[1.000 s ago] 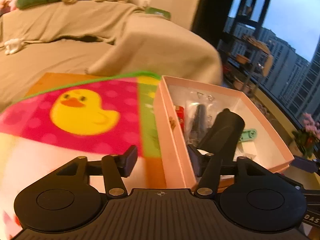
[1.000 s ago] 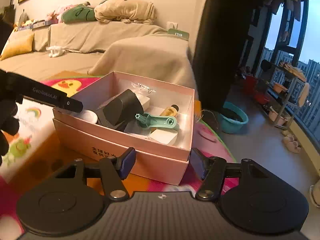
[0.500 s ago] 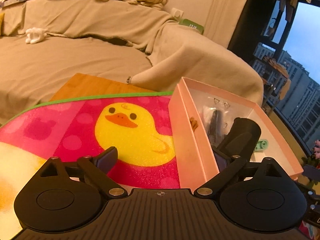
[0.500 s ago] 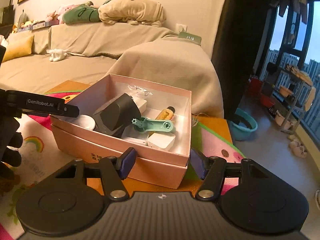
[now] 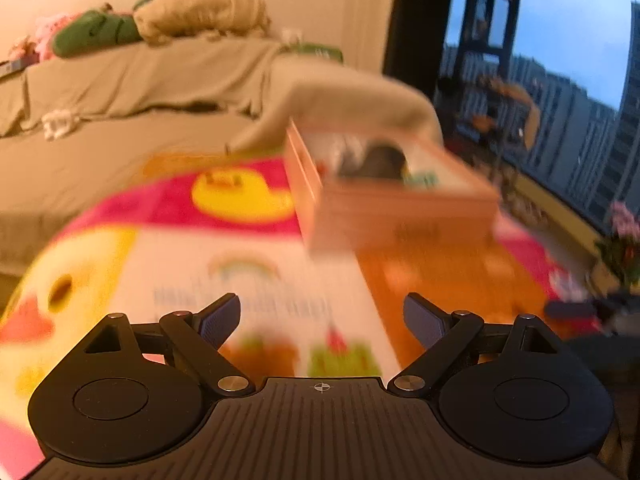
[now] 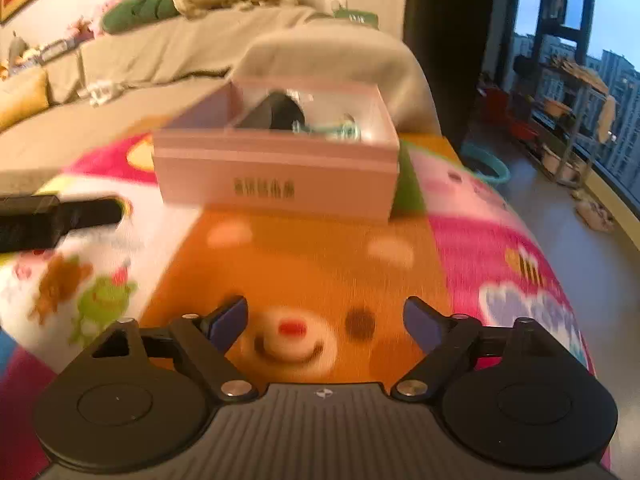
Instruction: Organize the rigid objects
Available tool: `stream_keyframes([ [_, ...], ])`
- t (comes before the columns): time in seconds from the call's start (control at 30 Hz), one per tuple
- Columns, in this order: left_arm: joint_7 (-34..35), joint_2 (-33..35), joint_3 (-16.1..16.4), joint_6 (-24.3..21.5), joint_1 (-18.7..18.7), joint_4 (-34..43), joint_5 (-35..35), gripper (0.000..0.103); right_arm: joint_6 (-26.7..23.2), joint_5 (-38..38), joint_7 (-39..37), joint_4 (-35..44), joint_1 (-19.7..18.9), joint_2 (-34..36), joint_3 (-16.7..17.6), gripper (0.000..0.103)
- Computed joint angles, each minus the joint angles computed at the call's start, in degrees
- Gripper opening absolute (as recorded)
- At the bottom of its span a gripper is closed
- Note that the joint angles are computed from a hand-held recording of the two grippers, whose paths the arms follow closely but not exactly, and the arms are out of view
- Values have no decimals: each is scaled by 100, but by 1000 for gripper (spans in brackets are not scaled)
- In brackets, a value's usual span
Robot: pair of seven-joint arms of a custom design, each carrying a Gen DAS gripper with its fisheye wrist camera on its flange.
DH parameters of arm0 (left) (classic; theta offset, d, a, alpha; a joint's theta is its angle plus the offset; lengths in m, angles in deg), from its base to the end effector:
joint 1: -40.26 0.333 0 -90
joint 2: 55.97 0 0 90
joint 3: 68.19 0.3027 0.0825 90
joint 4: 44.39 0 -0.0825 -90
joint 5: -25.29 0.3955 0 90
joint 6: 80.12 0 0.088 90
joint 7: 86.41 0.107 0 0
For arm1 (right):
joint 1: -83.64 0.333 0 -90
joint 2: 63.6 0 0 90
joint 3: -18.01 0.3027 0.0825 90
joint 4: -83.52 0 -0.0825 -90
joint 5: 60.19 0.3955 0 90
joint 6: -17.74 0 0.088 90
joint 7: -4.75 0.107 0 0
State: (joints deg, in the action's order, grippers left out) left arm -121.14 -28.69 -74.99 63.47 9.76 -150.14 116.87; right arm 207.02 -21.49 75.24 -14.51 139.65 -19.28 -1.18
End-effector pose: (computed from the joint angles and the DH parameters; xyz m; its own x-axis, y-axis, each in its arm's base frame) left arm 0.5225 -0.4012 0.2625 0.1883 -0.9761 0.1088 -0.5430 -0.1958 -0.8166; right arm 0.5795 0.4040 0.2442 0.4232 -0.9045 0.0522 -0.5660 -0.3089 -0.7643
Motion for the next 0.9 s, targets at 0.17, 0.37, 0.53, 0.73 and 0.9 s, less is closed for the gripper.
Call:
stream_keyframes([
  [0.17,981,363,-61,-508,-181,338,-885,93,-228,223,349,71,-7,67,-106,103],
  [0.37,1105,592,88,-614,-285,690,-1284,99,266,-151,331,25,-479,81,396,103],
  [0.53,1213,701,164,-778,-377,874,-1515,101,454,7,-66,190,-886,132,858,103],
  [0.73,1298,810,229,-913,-452,1046,-1673,101,453,369,-476,353,-921,203,946,103],
  [0.9,1320,821,255,-915,-479,1066,-1694,102,464,578,-709,418,-977,223,1037,103],
])
